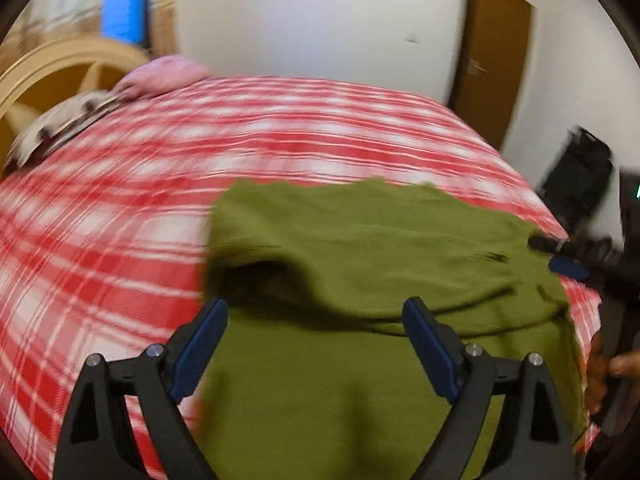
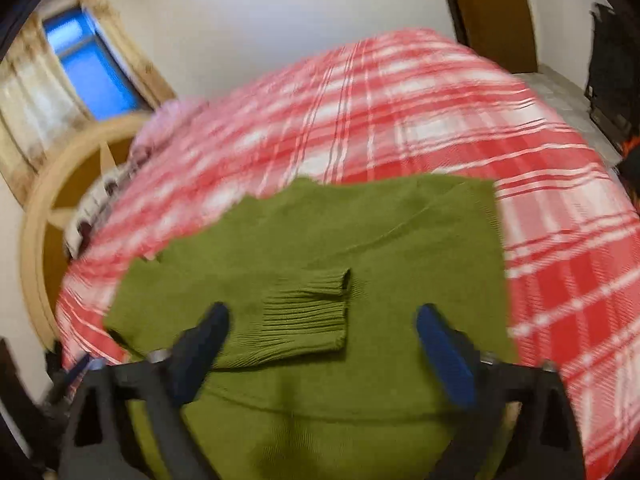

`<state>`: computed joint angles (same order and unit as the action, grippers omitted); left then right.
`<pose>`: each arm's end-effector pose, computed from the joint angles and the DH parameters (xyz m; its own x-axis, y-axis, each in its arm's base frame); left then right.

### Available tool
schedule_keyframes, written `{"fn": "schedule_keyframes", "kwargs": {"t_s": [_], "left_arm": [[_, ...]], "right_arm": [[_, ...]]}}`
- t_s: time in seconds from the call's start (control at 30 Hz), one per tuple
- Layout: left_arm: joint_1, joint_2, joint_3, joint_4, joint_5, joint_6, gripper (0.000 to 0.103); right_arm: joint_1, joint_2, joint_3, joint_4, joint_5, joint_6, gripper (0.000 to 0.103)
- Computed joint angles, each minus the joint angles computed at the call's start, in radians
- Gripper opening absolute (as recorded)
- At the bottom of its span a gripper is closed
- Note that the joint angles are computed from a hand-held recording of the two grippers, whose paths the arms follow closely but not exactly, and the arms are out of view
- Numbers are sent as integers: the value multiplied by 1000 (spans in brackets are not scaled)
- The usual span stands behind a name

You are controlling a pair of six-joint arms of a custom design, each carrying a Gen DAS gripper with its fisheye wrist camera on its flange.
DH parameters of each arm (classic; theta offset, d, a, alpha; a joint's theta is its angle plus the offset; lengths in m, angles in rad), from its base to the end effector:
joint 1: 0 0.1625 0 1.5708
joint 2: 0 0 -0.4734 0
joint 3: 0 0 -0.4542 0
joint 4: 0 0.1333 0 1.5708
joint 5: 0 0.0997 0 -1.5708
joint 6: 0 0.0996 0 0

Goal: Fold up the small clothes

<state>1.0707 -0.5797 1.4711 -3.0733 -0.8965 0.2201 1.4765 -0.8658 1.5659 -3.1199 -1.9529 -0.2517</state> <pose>-0.2158 -0.8026 0.0620 -0.7508 0.2157 -0.6243 0.5704 0.6882 -0.4483 0.0214 -0.7949 0.2442 -0.8846 0.1907 0.4255 -0.1632 0.7282 -0.6656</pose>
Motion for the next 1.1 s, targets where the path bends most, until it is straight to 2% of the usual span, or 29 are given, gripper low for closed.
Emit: {"fn": "schedule_keyframes", "kwargs": {"t_s": [0.07,0.1,0.17,0.23,0.27,0.3,0.33,0.43,0.5,0.57,0.67,0.77,0.83,0.9,1.0,1.07,1.1], "left_arm": [[17,-11,-1,-25,16,-23,92],[22,-10,-5,-44,25,-28,92],[32,-8,-17,-91,64,-45,92],[42,-1,-38,-108,89,-50,92],[47,-4,-39,-111,94,-55,92],[50,-6,-41,-112,100,-66,92],[54,-12,-40,-106,94,-88,92],[56,-22,-27,-107,59,-111,92],[54,-19,-23,-74,42,-105,92],[52,-3,-35,-42,54,-89,92],[49,52,-86,-12,127,-63,92],[56,86,-142,99,187,-135,92],[65,81,-142,122,179,-188,92],[71,79,-140,127,174,-210,92],[73,93,-154,133,210,-219,92],[77,99,-163,143,213,-221,92],[79,100,-166,147,212,-222,92]], "right_arm": [[11,60,-66,51,-97,-10,74],[11,76,-81,60,-107,-10,74],[26,111,-98,2,-152,-81,72],[33,120,-99,-10,-155,-127,35],[36,122,-99,-3,-158,-143,29],[38,123,-101,4,-159,-158,17],[39,121,-105,20,-153,-161,9],[48,103,-102,9,-136,-177,6],[62,78,-85,-47,-116,-208,6],[75,45,-57,-110,-101,-246,6],[85,13,-25,-192,-112,-293,6],[65,-14,-2,-195,-122,-270,6],[38,-43,28,-145,-58,-213,6],[8,-56,36,-61,7,-119,6],[-49,-57,25,50,210,-1,7],[-72,-47,14,83,281,75,27],[-80,-40,8,91,305,96,64]]}}
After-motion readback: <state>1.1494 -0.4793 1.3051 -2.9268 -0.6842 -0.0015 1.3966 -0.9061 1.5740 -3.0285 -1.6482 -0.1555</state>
